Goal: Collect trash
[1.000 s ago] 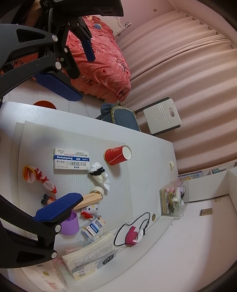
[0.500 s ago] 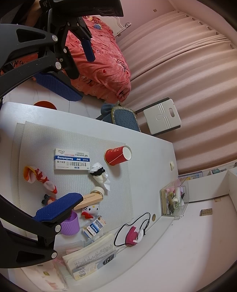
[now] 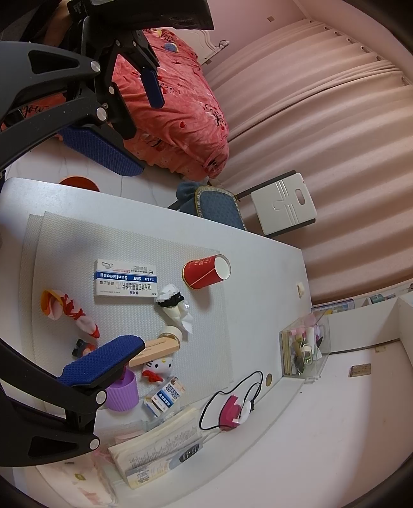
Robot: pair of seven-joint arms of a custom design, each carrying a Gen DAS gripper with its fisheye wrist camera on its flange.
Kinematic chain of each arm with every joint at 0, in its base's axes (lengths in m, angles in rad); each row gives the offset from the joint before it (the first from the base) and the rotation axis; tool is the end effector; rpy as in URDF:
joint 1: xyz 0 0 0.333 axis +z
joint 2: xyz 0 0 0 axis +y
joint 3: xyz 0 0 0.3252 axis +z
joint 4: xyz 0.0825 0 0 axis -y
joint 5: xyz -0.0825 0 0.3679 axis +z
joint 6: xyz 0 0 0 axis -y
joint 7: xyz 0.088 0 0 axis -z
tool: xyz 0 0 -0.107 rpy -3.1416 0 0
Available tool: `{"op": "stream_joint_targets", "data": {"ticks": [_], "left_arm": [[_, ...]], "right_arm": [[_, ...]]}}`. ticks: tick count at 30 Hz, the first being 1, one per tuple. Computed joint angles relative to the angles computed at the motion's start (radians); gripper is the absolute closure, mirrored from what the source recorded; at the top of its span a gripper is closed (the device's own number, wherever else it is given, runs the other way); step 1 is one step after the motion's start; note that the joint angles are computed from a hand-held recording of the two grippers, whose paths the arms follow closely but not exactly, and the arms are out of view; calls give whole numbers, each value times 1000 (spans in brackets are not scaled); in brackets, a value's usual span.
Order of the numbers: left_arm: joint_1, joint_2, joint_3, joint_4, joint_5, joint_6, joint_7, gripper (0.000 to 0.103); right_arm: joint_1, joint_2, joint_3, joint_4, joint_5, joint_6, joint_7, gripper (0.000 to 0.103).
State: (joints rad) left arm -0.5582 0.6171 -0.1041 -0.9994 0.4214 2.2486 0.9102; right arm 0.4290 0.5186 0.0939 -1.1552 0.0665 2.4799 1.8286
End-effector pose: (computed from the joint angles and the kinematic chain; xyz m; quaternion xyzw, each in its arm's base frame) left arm 0.6245 -0.4347 0.5850 -0.6213 0.7011 -0.2822 0.2071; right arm 0.6563 0.3526 0.6093 -0.7104 0.5821 -0.1068 0.3809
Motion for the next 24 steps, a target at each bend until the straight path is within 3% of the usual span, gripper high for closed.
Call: {"op": "stream_joint_targets", "data": {"ticks": [24], "left_arm": [[6, -25, -15, -55, -6, 12, 16, 6]], "right_arm": [[7, -10, -5, -17, -6, 5, 16, 5]]}}
